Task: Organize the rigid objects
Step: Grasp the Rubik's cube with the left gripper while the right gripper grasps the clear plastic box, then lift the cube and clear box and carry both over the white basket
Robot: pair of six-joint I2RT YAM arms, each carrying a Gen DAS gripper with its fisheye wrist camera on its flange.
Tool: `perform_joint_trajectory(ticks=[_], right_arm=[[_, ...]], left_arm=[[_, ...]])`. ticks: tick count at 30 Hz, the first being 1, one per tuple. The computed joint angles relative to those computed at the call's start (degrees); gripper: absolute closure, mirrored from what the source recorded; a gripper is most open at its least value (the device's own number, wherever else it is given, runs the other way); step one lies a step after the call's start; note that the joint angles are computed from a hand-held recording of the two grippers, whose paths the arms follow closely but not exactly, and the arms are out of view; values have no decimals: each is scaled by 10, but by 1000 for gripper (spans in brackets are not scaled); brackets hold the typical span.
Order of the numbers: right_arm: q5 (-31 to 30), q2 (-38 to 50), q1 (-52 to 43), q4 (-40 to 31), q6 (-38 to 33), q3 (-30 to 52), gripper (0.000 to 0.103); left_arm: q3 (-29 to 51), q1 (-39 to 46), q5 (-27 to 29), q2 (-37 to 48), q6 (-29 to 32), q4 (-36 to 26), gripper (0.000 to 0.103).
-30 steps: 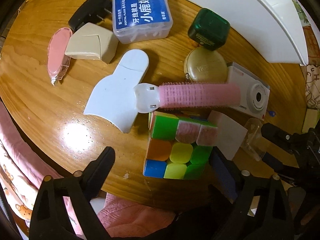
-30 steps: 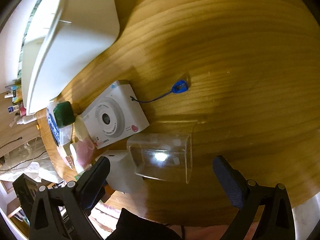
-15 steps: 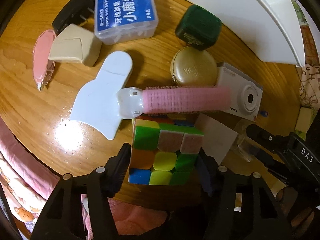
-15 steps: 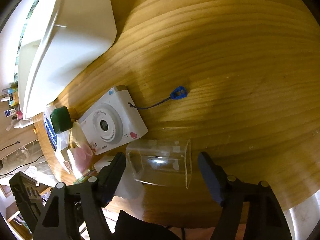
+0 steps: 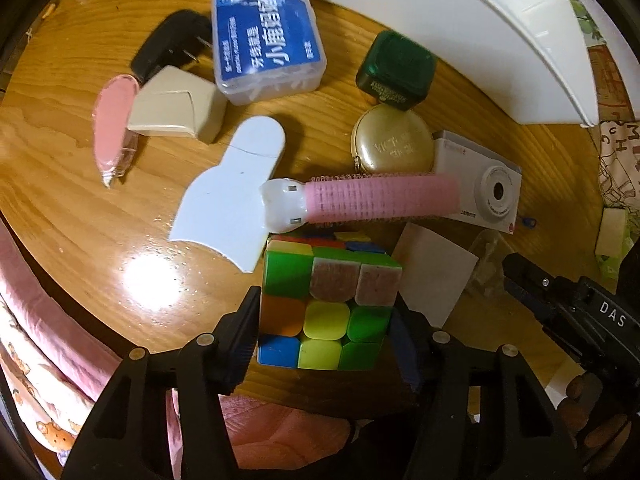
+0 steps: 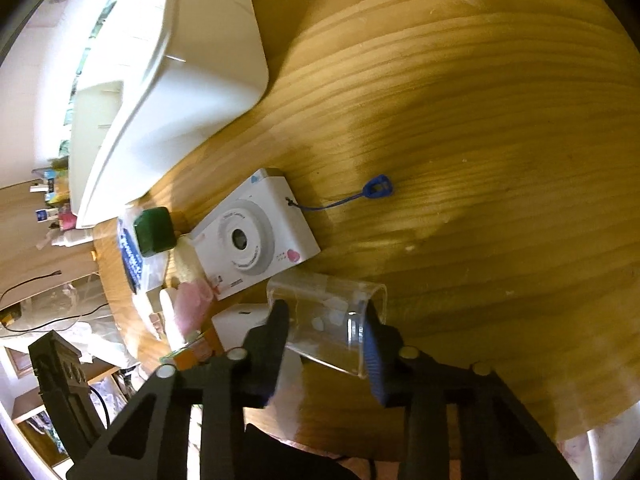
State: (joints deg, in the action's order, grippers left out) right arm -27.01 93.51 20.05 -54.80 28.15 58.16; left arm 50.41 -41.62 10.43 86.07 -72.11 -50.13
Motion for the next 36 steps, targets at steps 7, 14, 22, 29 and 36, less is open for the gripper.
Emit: perform_joint_trajectory(ticks=[7, 14, 22, 29, 36], right_arm=[[-18, -45, -4, 12, -7, -25, 92], [-15, -79, 38, 21, 0, -33, 101], [-7, -133, 55, 17, -18, -34, 101], [33, -181, 66, 12, -61, -9, 101], [77, -206, 94, 46, -92, 37, 101]], left_arm=[[14, -56, -42, -60, -44, -54, 41], [14, -113, -80, -147, -123, -117, 41], [43, -172, -123, -201, -191, -205, 41], [79, -150, -159, -198, -152, -232, 41], [132, -85, -211, -191, -58, -244, 43]])
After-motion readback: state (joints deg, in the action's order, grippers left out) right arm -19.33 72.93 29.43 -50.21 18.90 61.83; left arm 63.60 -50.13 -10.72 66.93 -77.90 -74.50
